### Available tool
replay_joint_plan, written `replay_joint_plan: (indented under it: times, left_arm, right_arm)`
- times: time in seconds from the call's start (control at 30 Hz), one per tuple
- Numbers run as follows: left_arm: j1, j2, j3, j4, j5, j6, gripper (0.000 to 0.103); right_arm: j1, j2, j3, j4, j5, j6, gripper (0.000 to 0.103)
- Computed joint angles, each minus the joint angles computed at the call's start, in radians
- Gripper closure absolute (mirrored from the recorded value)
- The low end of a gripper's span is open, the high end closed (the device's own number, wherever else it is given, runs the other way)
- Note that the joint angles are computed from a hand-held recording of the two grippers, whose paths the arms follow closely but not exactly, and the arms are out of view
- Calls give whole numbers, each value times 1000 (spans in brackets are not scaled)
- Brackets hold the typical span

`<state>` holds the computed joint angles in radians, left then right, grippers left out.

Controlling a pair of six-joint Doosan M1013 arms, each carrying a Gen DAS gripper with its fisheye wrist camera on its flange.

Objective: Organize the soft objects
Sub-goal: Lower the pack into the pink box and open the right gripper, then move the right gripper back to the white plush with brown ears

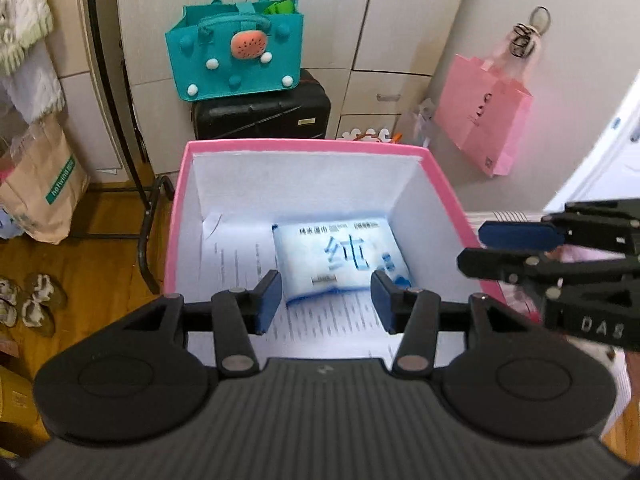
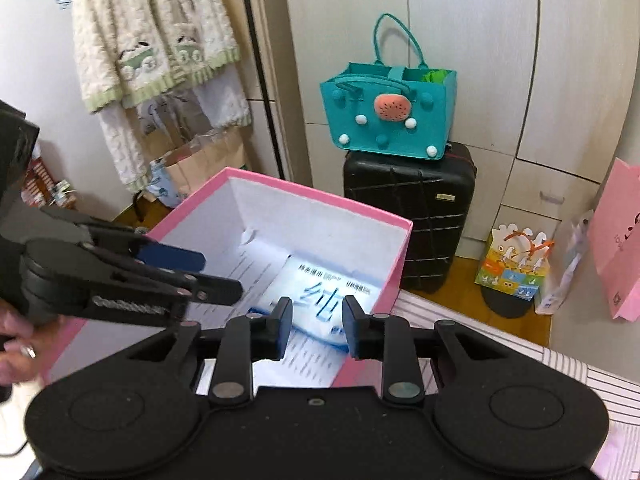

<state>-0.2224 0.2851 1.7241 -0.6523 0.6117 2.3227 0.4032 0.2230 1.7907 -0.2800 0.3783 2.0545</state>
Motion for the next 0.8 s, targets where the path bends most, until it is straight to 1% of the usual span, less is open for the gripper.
replay_joint_plan:
  times: [0.1,0.2,0.3,0.43,0.47,0.57,0.67,0.8]
  left_arm:
    - [3,-45,29,10,0,28,55]
    - [11,-91,54,10,26,63,55]
    - [18,-140,81,-17,46,144,51]
    - [15,-208,124,-14,38,199,48]
    - [15,-223,132,-13,44,207,46]
    - [17,-265,156,-23,62,240,44]
    - [12,-307,188,-14,51,266,41]
    - [0,-364,233,7,32,293,39]
  right_arm:
    - [7,-38,30,19,-13,-22,71]
    - [11,-77,59,77,-23,-71,71]
    - [18,-114,83,139,-25,-128,70]
    - [35,-157,112,186,-26,-182,68]
    - [38,-167,119,208,-28,-203,67]
    - [47,-194,136,265,-24,-256,65]
    - [57,-219,154,309,-22,-306,64]
    - [77,-257,181,293,-17,-304,59]
